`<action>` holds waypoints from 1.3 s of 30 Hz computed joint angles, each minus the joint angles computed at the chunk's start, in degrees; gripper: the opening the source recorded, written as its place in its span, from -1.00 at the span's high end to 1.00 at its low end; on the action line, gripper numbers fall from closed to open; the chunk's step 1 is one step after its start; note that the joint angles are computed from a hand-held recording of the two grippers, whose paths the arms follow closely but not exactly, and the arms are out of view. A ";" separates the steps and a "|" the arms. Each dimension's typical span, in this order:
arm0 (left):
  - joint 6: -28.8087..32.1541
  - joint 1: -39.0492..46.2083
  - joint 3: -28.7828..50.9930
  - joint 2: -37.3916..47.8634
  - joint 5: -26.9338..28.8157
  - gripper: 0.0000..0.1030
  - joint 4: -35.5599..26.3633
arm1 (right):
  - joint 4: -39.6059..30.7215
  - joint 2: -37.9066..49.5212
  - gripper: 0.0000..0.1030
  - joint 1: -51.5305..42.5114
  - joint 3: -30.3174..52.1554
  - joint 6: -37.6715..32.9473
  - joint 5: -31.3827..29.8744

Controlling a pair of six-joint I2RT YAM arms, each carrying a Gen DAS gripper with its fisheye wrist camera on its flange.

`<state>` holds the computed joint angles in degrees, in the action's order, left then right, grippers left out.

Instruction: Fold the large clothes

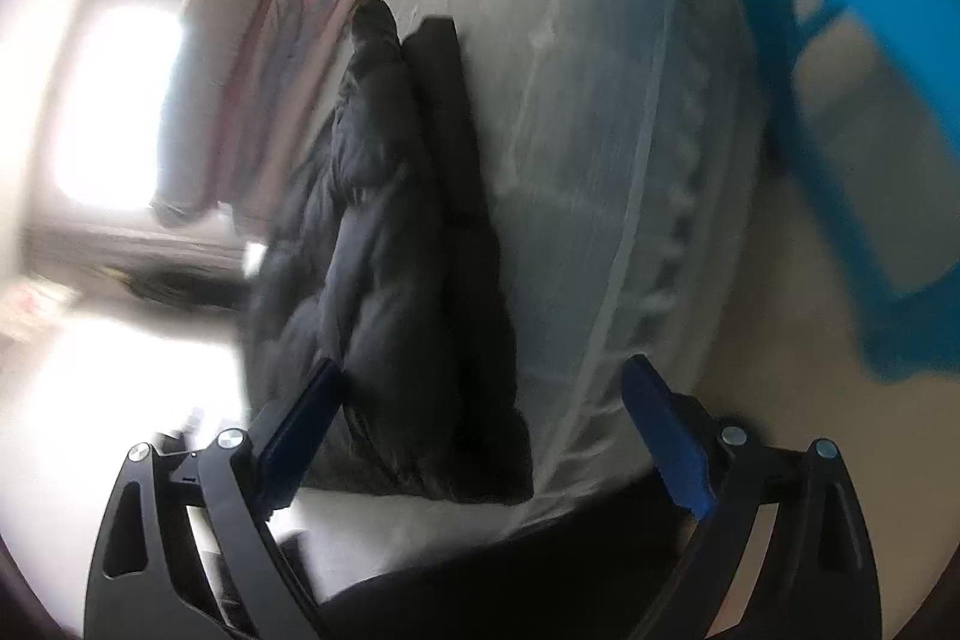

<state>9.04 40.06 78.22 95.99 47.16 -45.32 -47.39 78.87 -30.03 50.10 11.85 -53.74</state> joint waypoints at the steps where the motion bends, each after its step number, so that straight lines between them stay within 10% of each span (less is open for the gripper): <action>1: 1.01 2.08 -0.56 0.20 0.65 -0.53 -1.65 | 1.91 0.73 -0.76 -0.28 -1.59 0.89 -2.38; 5: 4.46 5.55 -2.62 1.02 0.40 -0.53 -5.90 | 4.27 1.68 -0.76 -2.05 -4.82 1.99 -7.15; 22: 16.71 1.39 -2.32 13.08 3.14 -0.53 -24.82 | 6.99 -23.88 -0.76 18.72 5.54 15.93 23.63; 29: 7.38 -3.34 -8.03 9.72 3.93 -0.52 -14.53 | 10.59 -1.13 -0.76 52.35 21.90 16.38 46.74; 34: 4.71 -5.83 -10.39 7.21 2.58 0.49 -10.45 | -6.28 26.25 -0.76 60.40 48.20 13.66 58.96; 39: 3.11 -5.99 -11.18 2.87 3.77 0.70 -5.90 | -11.30 39.72 -0.86 61.24 61.26 12.09 60.44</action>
<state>12.16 34.07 67.05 98.86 50.93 -51.22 -58.70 118.59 31.21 111.36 23.94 6.71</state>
